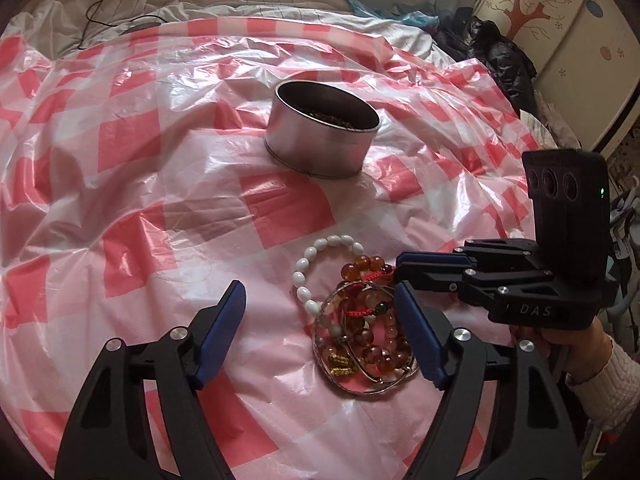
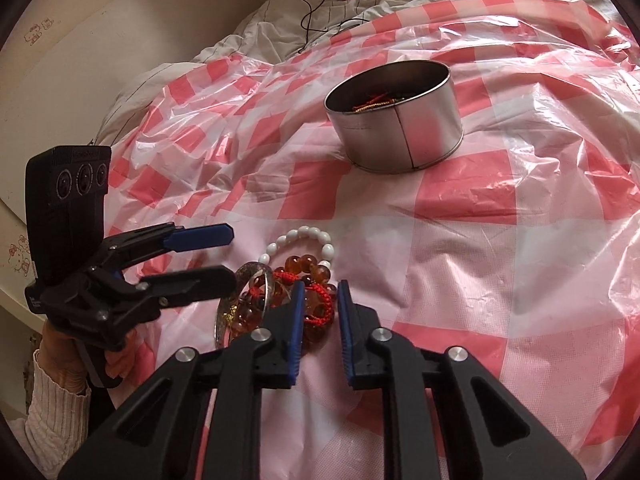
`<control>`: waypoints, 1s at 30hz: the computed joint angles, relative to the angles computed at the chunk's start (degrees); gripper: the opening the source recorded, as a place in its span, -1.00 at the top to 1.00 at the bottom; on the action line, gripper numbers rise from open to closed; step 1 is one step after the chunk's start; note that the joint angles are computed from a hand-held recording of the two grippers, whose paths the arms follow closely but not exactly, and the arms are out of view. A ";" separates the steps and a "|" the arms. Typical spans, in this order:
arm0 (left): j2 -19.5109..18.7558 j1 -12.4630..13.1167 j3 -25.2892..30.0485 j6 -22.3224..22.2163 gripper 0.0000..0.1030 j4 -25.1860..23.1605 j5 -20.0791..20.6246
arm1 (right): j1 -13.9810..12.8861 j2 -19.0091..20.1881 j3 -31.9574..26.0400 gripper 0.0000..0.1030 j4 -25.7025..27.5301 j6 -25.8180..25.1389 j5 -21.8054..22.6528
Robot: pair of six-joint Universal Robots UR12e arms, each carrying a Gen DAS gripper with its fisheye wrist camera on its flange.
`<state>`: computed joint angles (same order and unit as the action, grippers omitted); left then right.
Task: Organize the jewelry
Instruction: 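Grasp the red cord bracelet with the right tool while the left grasps a silver bangle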
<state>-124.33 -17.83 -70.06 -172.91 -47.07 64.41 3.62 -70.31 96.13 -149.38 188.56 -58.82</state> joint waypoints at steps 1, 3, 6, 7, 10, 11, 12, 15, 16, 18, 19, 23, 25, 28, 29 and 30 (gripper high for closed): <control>-0.13 -0.11 0.30 1.07 -0.08 -1.55 -0.37 | 0.09 -0.04 0.03 0.84 -0.23 -0.16 -0.39; -0.41 -0.36 0.93 2.91 0.44 -4.71 -0.49 | 0.04 -0.20 0.31 0.92 -1.26 0.09 -0.46; -0.15 0.14 0.43 2.85 0.81 -4.43 -2.84 | -0.39 -0.53 0.94 0.93 -4.09 1.27 -0.30; -0.01 0.42 0.10 2.54 0.88 -3.87 -3.98 | -0.51 -0.65 1.14 0.93 -4.89 1.79 -0.42; 0.36 0.92 -0.69 -0.01 0.93 -1.20 -3.51 | -1.04 -0.96 1.73 0.93 -7.66 3.80 -0.92; 0.47 1.34 -1.07 -1.19 0.93 -0.11 -4.90 | -1.29 -1.08 1.92 0.93 -8.62 4.52 -1.03; 0.64 1.74 -1.49 -2.37 0.93 1.26 -5.98 | -1.51 -1.18 2.10 0.93 -9.51 5.26 -1.27; 0.78 2.06 -1.86 -4.37 0.93 3.17 -5.32 | -1.88 -1.40 2.33 0.93 -10.56 6.61 -2.62; 0.68 1.98 -1.70 -4.75 0.93 3.19 -4.55 | -1.93 -1.44 2.33 0.93 -10.53 6.74 -3.10; 0.43 1.92 -1.35 -5.36 0.93 2.90 -3.87 | -1.89 -1.47 2.27 0.93 -10.34 6.70 -4.23; 0.30 1.89 -1.20 -5.60 0.93 2.82 -3.66 | -1.81 -1.45 2.11 0.93 -9.92 6.45 -4.78; -0.02 1.59 -0.69 -6.36 0.93 3.08 -1.52 | -1.68 -1.48 2.10 0.93 -10.08 6.19 -5.76; -0.23 1.51 -0.46 -6.77 0.93 3.15 -1.13 | -1.71 -1.51 2.18 0.93 -10.36 6.22 -5.92; -0.38 1.47 -0.31 -7.63 0.93 3.96 -0.56 | -1.77 -1.55 2.31 0.93 -11.43 6.50 -6.16; -0.41 1.43 -0.27 -8.08 0.93 4.45 -0.12 | -1.84 -1.59 2.46 0.93 -12.17 6.78 -6.08; -0.43 1.38 -0.33 -8.75 0.93 5.09 0.32 | -1.96 -1.60 2.62 0.93 -13.20 7.11 -5.85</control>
<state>-124.76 -16.44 -70.39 -181.66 -41.99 64.73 1.66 -71.92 98.75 -162.58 195.67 -64.67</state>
